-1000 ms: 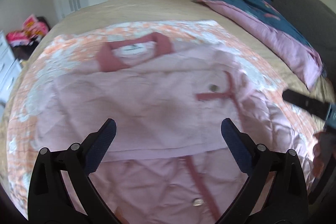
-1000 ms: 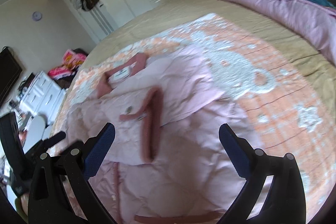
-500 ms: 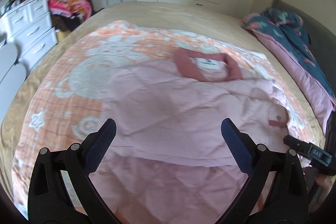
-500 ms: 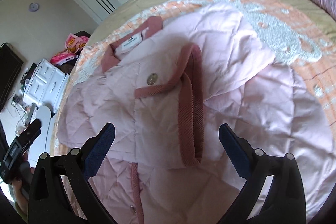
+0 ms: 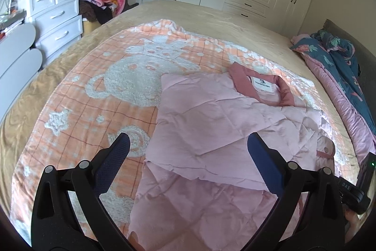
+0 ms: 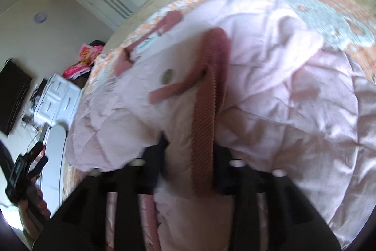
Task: Fold large clothes
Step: 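Lift the trim with the right tool, folding the jacket side toward the center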
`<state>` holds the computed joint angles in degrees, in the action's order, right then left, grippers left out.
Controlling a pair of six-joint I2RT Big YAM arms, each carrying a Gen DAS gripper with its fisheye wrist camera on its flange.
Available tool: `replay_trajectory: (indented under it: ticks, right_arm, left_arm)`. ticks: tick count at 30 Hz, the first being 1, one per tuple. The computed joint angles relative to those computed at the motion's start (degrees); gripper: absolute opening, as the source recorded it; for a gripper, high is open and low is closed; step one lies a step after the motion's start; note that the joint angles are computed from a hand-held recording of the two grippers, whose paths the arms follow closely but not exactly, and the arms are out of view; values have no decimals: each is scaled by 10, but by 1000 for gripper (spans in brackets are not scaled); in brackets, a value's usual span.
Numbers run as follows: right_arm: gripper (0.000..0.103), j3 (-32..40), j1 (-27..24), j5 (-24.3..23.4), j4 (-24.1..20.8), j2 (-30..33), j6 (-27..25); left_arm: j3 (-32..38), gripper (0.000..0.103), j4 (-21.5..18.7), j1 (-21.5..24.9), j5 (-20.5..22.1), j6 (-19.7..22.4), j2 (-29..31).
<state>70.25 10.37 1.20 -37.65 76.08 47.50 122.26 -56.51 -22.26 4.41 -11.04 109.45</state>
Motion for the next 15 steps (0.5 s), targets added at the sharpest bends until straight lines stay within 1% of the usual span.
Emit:
replay_trajectory:
  ticks: [3,5,8,9,11,13,15]
  right_arm:
    - [19,19,13,32,3,-11,-50]
    - [18,41,16,42,3,-17,-91]
    - [18,99,19,55,-15,-14,-169]
    - [18,129,20,60,-26,-9,-206]
    - [18,173,19,67,-41,1,-254]
    - [18,206,13,66,-52,10,-289]
    - [18,227,10,78,-61,19,-320]
  left_arm:
    - [0,94,-2,2,1,-1,2]
    - [3,94,-3,2,1,1,3]
    - [14,94,-8,1,-1,4,9]
    - [19,94,-11,0,-1,5,11]
    - [30,94,-15,-2,0,7,17]
    - [44,94,-20,-6,-2,11,24]
    - [59,94,-25,-9,-2,13,31]
